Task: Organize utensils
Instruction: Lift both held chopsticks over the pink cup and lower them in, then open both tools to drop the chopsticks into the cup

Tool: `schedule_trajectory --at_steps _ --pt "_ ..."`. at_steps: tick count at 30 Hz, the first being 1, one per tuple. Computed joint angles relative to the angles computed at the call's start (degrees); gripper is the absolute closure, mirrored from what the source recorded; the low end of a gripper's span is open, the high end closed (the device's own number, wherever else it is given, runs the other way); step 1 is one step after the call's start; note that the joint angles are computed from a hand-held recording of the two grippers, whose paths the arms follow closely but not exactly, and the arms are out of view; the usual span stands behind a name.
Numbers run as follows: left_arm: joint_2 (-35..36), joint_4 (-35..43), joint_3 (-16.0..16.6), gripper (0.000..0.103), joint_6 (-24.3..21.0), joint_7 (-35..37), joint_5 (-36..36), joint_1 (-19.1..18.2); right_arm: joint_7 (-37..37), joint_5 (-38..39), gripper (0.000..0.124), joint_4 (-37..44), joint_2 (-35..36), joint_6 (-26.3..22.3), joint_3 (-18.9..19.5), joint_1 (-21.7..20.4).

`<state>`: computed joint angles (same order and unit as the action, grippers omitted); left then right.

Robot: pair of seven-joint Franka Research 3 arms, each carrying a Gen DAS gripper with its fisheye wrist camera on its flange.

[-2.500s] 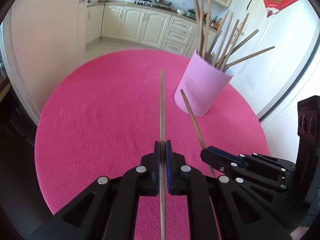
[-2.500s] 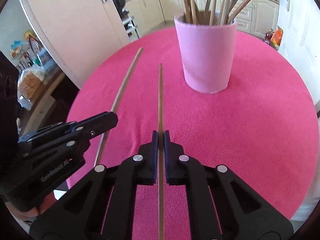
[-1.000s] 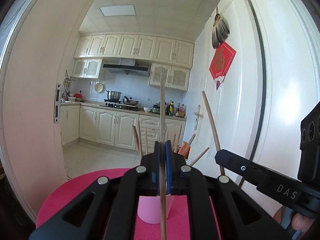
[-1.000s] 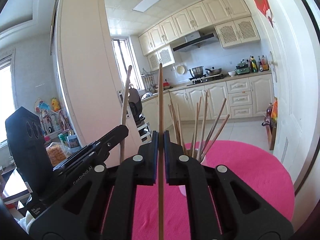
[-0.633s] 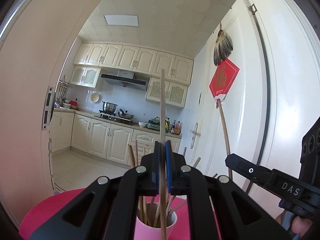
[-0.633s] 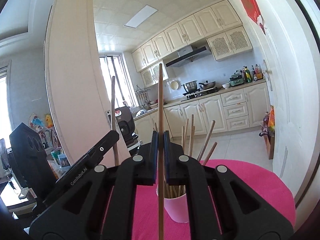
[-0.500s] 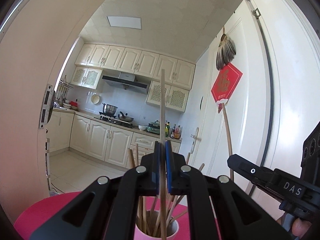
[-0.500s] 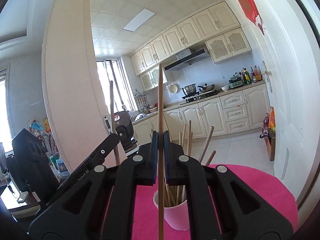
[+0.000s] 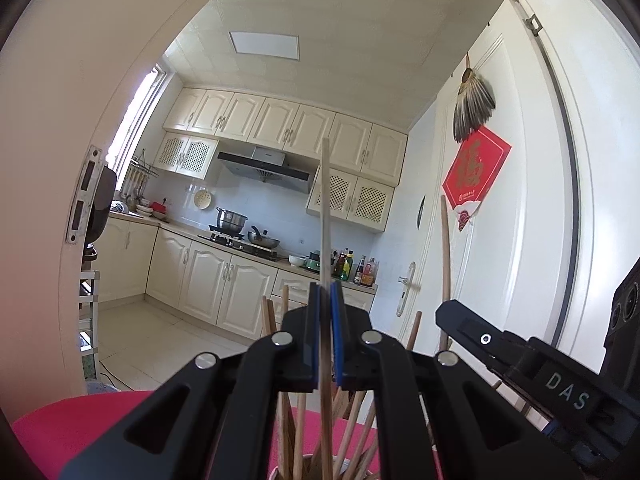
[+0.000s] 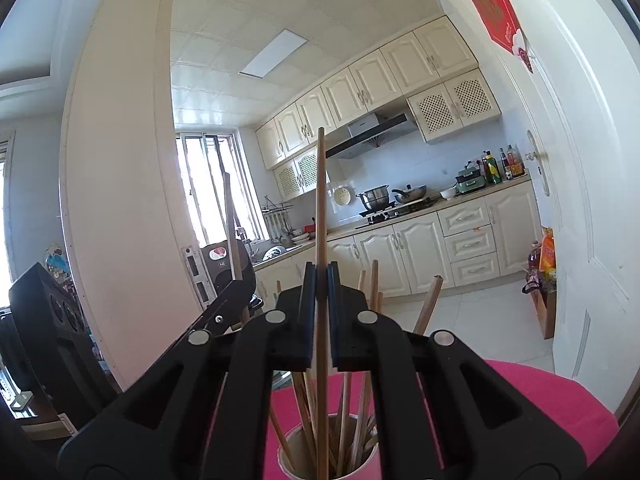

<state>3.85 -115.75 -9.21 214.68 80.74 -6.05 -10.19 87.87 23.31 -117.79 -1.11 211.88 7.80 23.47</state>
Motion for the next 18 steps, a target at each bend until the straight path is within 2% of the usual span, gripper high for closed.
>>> schedule_trajectory --at_steps 6,8,10,11,13,15,18 --pt "0.39 -0.20 0.29 0.097 -2.70 0.43 1.35 0.00 -0.64 0.25 0.118 1.60 2.64 1.86 0.02 0.05" --pt "0.13 -0.05 0.26 0.097 -4.96 -2.30 5.27 0.82 -0.30 -0.19 0.118 1.95 3.18 1.63 -0.03 -0.01" --pt "-0.18 -0.13 0.41 0.096 -6.21 -0.89 4.25 0.46 -0.19 -0.25 0.118 1.89 3.37 1.45 -0.03 -0.01" --pt "-0.39 -0.22 0.38 0.089 -6.68 -3.50 7.10 1.26 -0.05 -0.40 0.118 1.70 3.33 1.34 -0.04 -0.03" --pt "-0.89 -0.67 0.45 0.077 -7.07 -4.61 7.76 1.55 0.69 -1.11 0.118 1.12 3.11 1.15 -0.10 -0.19" --pt "-1.46 -1.21 0.49 0.077 -7.31 -7.43 10.91 2.40 0.85 -1.29 0.118 0.50 2.75 0.77 -0.14 -0.26" --pt "-2.77 -2.46 0.26 0.073 -8.25 -2.99 7.15 1.85 0.98 -1.12 0.118 -0.43 2.05 0.25 -0.15 -0.28"
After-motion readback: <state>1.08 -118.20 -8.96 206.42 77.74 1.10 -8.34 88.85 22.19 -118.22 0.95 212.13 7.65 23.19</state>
